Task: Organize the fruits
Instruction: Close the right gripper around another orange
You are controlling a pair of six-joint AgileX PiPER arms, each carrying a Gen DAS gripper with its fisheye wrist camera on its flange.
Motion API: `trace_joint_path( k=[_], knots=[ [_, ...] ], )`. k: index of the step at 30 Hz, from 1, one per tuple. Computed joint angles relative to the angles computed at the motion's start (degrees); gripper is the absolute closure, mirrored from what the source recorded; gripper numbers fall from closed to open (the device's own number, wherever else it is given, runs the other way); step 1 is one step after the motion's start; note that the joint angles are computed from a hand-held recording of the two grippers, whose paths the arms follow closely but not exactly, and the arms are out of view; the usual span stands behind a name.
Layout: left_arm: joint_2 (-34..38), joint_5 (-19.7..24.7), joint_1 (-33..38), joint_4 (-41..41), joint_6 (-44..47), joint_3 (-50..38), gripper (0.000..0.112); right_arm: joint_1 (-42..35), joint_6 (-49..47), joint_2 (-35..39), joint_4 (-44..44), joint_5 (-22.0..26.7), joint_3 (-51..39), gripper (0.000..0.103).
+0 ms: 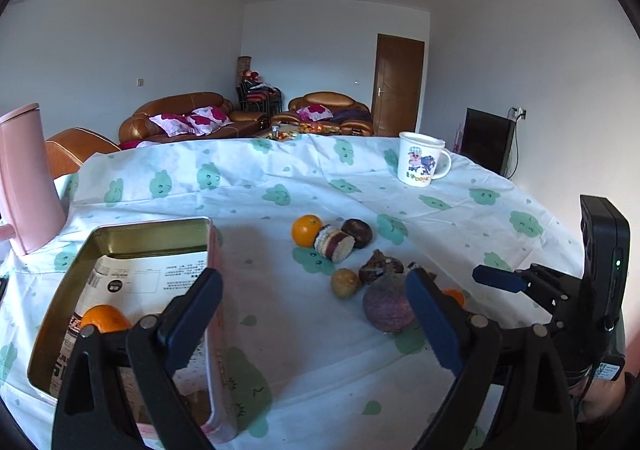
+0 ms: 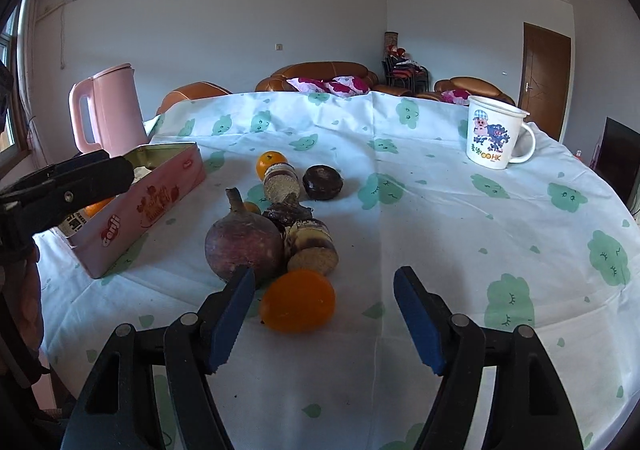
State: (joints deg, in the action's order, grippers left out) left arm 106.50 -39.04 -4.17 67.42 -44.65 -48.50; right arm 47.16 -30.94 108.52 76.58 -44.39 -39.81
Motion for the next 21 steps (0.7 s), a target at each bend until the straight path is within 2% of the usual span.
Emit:
trace_joint_path(
  k=[2, 3, 4, 6, 10, 13, 19, 21],
  knots=[
    [0.49, 0.63, -1.04, 0.24, -0.64, -0.34, 0.017, 0.62, -3.39, 0.77, 2.06, -0.21, -1.08, 0.030],
    [0.65, 0.82, -1.40, 0.84, -1.30, -0.48, 0.017, 0.35, -4.43, 1.00, 2.50, 0.76, -1.48, 0.035],
    [0.90, 1.06, -1.79, 1.52, -2.09, -0.81, 0.017, -0.42, -4.28, 1.04, 1.48, 2.45, -1.49, 0.049],
    [0.91, 1.33, -2.77, 2.12, -2.41, -0.65, 0.017, -2.02, -0.45, 0.77, -2.79, 5.02, -0.35, 0.062],
    [0.57, 2.47, -5.09, 3.36, -2.32, -0.41, 0.017, -1.97, 7.19, 0.05, -7.93, 3.71, 2.79, 0.062],
    [1.07, 4.33, -7.09, 4.55, -3.54, -1.25, 0.018, -1.12, 8.30, -0.30, -5.51, 0.90, 4.09, 0.062],
    [4.44, 7.82, -10.69, 14.94, -15.10, -6.40, 0.036, -1.94, 11.06, -0.50, -6.41, -0.50, 5.82, 0.062],
    [6.16, 7.99, -11.11, 21.20, -22.53, -8.97, 0.042, -2.06, 11.59, -0.48, -6.95, -0.56, 6.00, 0.062]
  ],
)
